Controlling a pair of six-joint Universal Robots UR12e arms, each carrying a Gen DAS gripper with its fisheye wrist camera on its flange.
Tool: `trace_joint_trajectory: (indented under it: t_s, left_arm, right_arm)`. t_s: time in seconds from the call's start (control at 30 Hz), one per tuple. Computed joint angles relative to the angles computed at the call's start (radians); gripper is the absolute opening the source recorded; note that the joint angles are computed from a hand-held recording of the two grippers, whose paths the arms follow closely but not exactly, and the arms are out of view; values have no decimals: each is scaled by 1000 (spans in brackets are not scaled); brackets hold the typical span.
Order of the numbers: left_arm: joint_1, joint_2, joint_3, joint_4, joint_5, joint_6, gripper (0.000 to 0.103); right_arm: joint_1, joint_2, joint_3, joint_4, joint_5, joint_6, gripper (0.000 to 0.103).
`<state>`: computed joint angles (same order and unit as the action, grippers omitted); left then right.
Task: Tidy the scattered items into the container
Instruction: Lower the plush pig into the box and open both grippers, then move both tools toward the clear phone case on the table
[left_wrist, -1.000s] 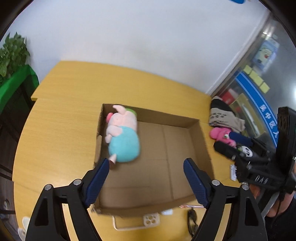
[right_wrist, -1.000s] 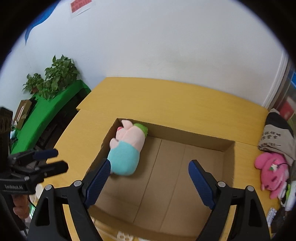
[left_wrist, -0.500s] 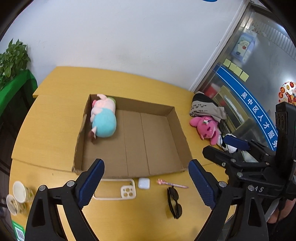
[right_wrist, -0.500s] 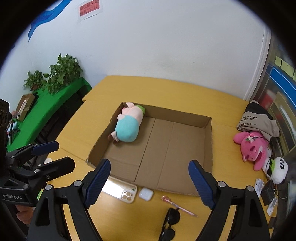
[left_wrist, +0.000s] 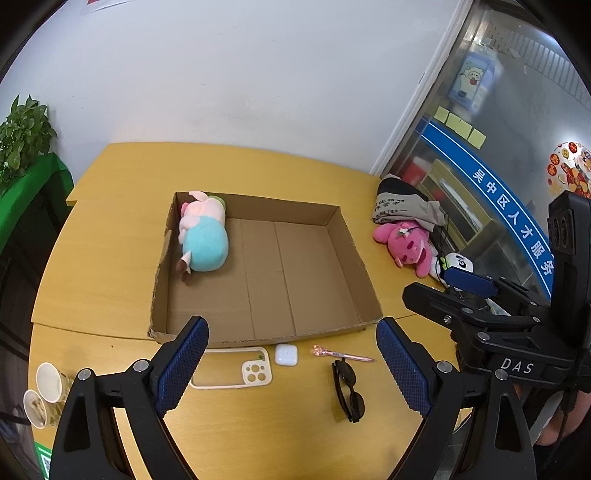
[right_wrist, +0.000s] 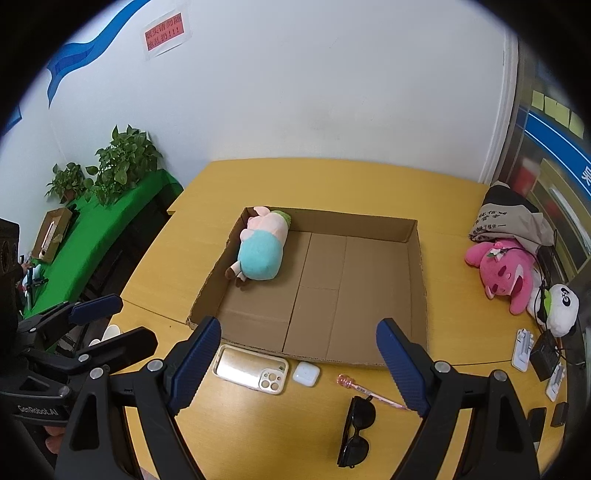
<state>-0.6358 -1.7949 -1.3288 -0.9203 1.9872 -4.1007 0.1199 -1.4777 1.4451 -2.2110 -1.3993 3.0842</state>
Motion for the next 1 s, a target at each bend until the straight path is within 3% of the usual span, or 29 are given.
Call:
trace_joint_trajectory:
  t_s: [0.3, 0.6, 1.0]
  left_arm:
    - [-6, 10, -22, 0, -22, -29, 95]
    - [-9, 17, -37, -10, -5, -71, 95]
    - [25, 25, -71, -13, -60, -40, 95]
  right_arm:
    - [-12, -15, 19, 19, -2, 37, 87]
    - [-13, -12, 25, 33, -11, 13, 87]
    - [-28, 7, 37, 78, 12, 55, 87]
